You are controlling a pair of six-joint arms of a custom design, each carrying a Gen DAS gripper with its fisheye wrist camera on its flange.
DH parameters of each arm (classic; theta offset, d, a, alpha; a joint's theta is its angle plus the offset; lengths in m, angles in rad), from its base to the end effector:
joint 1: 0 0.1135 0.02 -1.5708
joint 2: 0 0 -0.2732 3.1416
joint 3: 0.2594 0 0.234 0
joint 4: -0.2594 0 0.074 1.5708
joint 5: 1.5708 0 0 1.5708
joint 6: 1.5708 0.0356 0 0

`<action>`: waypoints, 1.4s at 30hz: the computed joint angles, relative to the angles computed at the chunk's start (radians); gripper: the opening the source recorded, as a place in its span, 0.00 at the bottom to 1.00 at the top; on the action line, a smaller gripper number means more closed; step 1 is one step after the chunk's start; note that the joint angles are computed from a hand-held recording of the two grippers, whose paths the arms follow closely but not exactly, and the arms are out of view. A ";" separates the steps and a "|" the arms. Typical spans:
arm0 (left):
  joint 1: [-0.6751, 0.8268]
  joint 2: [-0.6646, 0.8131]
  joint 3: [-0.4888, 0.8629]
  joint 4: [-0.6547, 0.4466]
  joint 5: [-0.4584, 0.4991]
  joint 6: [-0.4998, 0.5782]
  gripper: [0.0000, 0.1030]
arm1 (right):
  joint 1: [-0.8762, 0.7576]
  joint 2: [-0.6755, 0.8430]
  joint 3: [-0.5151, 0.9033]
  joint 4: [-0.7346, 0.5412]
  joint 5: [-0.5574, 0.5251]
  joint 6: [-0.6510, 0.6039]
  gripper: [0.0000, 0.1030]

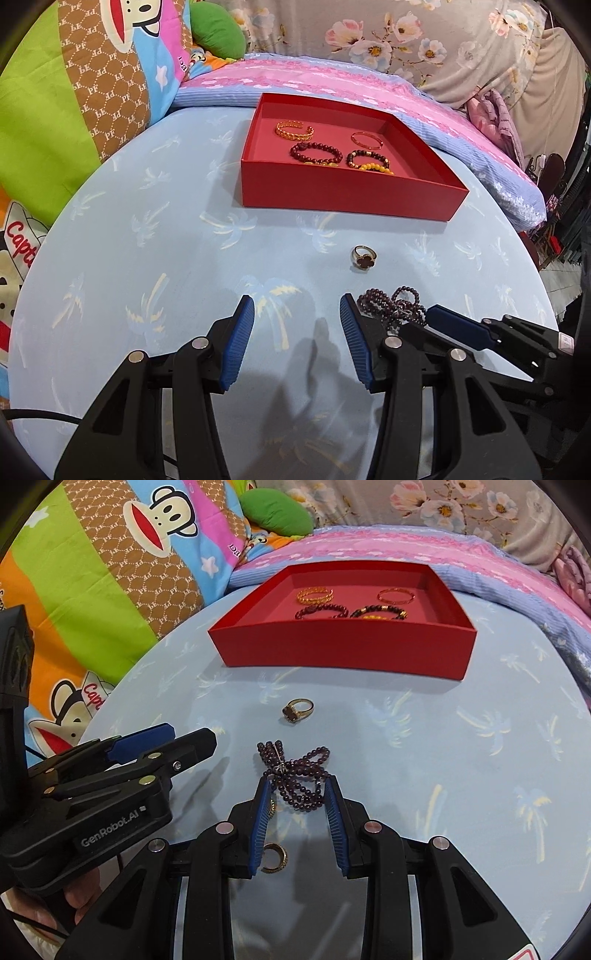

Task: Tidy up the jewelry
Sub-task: 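Move both tools toward the garnet bead strand and gold ring, then grasp the gold stone ring with the left tool while the right tool grasps the garnet strand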

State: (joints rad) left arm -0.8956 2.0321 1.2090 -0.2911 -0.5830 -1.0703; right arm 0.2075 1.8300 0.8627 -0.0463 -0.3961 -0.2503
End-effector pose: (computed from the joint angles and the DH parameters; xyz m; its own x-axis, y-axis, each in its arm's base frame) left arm 0.2560 -0.2884 0.1400 -0.7078 -0.2878 -0.6451 -0.2523 0.9560 -0.1497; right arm 0.3145 0.0802 0.1347 -0.7081 -0.3826 -0.5934 -0.5833 0.7906 0.1863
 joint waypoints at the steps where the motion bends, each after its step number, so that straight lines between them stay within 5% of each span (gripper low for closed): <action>1: 0.000 0.000 -0.001 0.000 0.001 -0.002 0.45 | 0.007 0.008 0.002 0.007 0.009 0.001 0.30; 9: 0.003 -0.009 -0.011 0.014 0.005 -0.005 0.45 | 0.028 0.027 0.015 0.043 0.050 -0.004 0.31; 12: 0.005 -0.016 -0.017 0.017 0.002 -0.007 0.45 | 0.030 0.036 0.026 0.048 0.058 0.001 0.46; 16: 0.010 -0.016 -0.021 0.013 0.004 -0.014 0.45 | 0.033 0.055 0.038 0.057 0.053 0.007 0.49; 21: 0.013 -0.011 -0.018 0.010 0.009 -0.014 0.45 | 0.029 0.062 0.048 0.049 0.057 0.006 0.20; 25: 0.017 -0.007 -0.012 0.016 0.015 -0.001 0.45 | -0.006 0.061 0.058 0.029 0.030 0.015 0.06; 42: 0.055 0.166 0.255 0.000 0.094 0.157 0.43 | -0.134 0.030 0.066 0.010 0.014 0.015 0.04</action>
